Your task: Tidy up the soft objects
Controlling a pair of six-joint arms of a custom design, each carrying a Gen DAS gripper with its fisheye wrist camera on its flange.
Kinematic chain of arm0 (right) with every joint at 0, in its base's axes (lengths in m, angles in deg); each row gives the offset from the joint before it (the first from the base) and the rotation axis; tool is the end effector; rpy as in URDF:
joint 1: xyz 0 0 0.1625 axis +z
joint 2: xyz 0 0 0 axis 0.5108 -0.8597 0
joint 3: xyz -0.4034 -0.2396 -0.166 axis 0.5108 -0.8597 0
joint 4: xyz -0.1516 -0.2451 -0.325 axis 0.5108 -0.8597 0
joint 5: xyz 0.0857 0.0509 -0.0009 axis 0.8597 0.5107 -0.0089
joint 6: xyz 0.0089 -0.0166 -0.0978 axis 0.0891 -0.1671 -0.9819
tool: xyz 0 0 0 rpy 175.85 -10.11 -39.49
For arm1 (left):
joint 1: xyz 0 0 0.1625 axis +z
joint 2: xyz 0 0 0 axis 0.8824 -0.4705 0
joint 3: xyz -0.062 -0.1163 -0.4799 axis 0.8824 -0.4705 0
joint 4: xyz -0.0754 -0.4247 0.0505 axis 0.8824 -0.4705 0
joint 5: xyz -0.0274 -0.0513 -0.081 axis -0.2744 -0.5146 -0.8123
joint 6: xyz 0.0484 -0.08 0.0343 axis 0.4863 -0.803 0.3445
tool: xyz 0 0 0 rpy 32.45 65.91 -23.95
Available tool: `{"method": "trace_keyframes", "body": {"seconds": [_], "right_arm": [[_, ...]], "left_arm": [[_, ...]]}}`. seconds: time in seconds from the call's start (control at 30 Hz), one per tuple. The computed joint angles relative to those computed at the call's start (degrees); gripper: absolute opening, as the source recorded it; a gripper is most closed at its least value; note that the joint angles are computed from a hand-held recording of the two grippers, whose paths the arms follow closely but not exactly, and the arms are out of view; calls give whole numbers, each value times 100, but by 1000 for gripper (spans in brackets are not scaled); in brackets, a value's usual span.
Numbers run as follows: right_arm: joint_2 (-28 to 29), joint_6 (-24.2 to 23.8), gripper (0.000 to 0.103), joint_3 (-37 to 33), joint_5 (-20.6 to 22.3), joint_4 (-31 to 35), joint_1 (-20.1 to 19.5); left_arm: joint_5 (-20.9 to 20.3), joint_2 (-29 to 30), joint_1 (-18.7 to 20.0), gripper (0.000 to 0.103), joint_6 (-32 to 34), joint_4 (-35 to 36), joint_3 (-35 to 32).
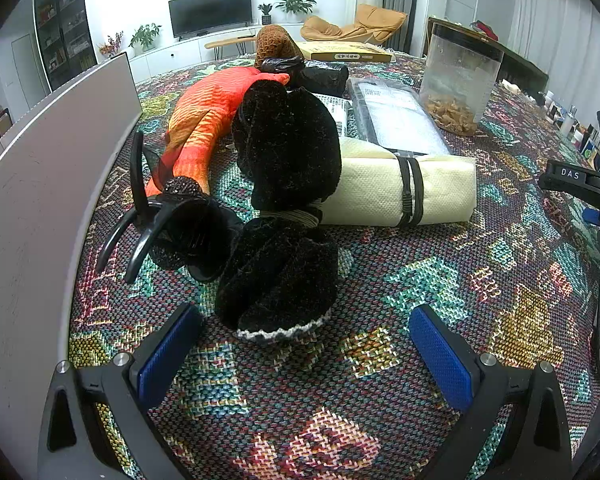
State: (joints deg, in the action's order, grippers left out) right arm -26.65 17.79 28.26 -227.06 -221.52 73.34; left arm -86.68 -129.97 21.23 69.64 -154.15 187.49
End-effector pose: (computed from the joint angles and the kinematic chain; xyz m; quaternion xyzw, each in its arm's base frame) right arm 0.2539 -0.8130 -0.0830 -0.0541 -0.8360 0.3498 0.4192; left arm 0.1153 -0.6901 0.2632 0.1097 0.8793 -0.2913 0.3604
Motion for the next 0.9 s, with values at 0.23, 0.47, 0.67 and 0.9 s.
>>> {"method": "trace_keyframes", "body": {"seconds": [0.23,0.47,0.67,0.9], "right_arm": [[1,0,98,1,2,-2,1],[-1,0,98,13,3,-12,2],[-1,-2,98,13,3,-15,2],[3,-6,98,-2,5,-7,-1]], "left_arm": [[-1,1,0,103,0,-3,1],[-3,3,1,103,0,-4,-2],[-2,-1,-1,103,-2,-8,7],[-5,-3,-2,103,-5,-11,11]]}}
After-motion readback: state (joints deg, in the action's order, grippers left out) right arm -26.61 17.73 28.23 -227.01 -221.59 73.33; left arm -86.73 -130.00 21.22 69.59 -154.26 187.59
